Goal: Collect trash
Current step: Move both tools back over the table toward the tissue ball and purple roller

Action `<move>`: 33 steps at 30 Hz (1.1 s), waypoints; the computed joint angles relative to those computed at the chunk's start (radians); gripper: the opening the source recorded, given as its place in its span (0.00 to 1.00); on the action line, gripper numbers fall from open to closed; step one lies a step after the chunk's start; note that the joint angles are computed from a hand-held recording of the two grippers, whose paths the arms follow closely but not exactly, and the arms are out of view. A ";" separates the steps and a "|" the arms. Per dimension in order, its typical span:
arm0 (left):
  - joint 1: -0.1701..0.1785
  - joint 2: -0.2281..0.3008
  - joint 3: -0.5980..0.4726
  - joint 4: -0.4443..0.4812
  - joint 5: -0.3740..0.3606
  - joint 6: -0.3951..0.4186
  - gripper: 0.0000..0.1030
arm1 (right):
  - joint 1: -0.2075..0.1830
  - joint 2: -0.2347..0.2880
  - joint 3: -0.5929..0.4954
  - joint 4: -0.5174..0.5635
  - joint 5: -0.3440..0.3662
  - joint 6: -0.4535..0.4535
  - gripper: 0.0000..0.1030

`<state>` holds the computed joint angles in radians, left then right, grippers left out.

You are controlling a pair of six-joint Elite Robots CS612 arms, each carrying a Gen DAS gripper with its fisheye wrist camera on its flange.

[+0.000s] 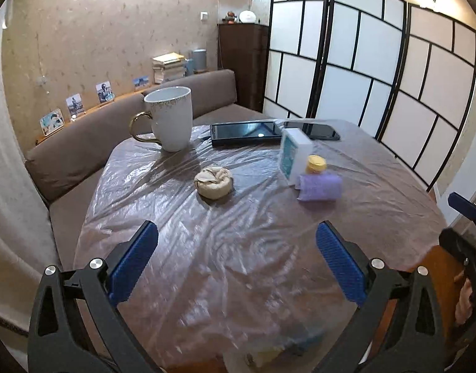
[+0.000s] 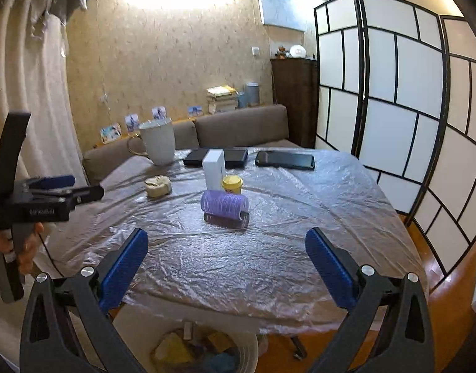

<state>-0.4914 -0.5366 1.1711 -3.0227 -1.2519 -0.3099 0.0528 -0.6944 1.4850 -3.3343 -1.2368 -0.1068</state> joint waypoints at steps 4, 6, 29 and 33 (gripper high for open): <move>0.030 0.049 -0.107 0.103 -0.024 0.042 0.99 | 0.027 0.043 -0.078 0.067 -0.030 0.027 0.96; 0.038 0.067 -0.146 0.139 -0.027 0.061 0.99 | 0.038 0.066 -0.127 0.114 -0.048 0.040 0.96; 0.095 0.292 -0.574 0.464 -0.159 0.163 0.99 | 0.093 0.256 -0.498 0.484 -0.155 0.137 0.96; 0.099 0.317 -0.621 0.490 -0.169 0.163 0.99 | 0.096 0.263 -0.515 0.496 -0.165 0.138 0.96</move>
<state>-0.3926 -0.2197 0.5499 -2.5329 -1.4213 -0.1468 0.1487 -0.4314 0.9704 -2.8383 -1.4022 0.0310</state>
